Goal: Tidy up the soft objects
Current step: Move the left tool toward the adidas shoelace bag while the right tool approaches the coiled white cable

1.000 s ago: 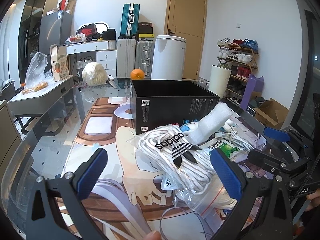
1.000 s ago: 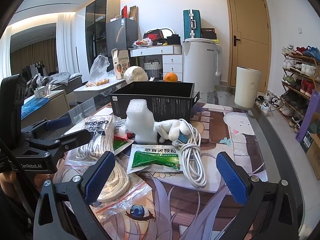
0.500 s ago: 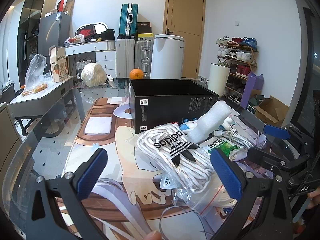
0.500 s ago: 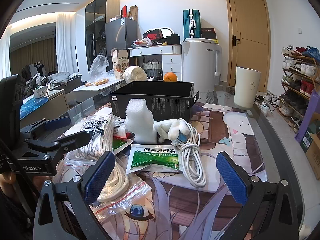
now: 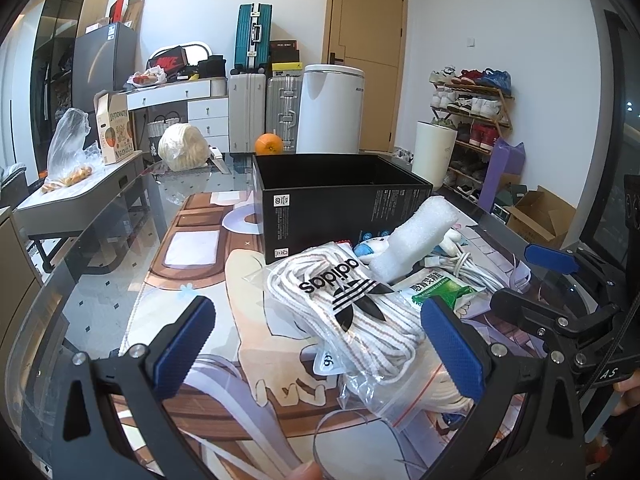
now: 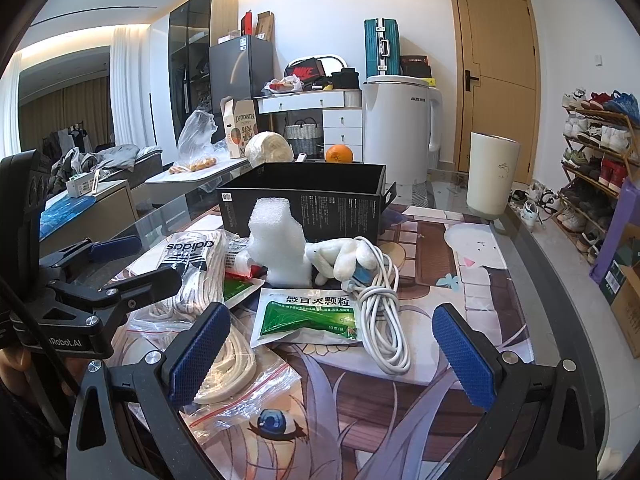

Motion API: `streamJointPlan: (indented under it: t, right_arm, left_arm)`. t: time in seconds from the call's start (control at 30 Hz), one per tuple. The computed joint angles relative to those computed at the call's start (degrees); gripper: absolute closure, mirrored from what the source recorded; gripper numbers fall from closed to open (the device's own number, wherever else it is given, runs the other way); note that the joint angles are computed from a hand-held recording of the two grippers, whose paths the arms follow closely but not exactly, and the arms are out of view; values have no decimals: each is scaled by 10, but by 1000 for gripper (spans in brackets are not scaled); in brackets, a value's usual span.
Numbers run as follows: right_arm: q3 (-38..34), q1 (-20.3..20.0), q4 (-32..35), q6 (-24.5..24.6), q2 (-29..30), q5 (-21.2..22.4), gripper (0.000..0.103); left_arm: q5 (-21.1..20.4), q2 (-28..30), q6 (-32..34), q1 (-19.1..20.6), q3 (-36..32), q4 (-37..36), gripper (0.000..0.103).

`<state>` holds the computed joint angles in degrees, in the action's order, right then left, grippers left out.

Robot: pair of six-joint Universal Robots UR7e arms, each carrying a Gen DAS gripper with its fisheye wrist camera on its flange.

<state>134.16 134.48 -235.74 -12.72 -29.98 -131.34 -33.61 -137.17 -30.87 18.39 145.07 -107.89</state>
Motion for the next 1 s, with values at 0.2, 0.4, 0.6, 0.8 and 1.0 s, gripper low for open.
streamJointPlan:
  t: [0.2,0.4,0.6,0.8,1.0]
  right_arm:
    - [2,-1,-4,-5,0,-1,0]
    - [14,-10,-7,4,-9,3,1]
    - [13,-15,12,16,-18,1,1]
    - [10,-19,37,31,-28,-8,0]
    - [10,-23,62,40,-42,-20,1]
  left_arm:
    - [-6,4,-1,5,-1,-5,0]
    - [3,1,-1,-3,2,-3,0]
    - [-4,10,7,4,-1,-19,0]
    - [-1,14,9,9,-1,-34,0]
    - [2,33,10,21,-8,-41,0]
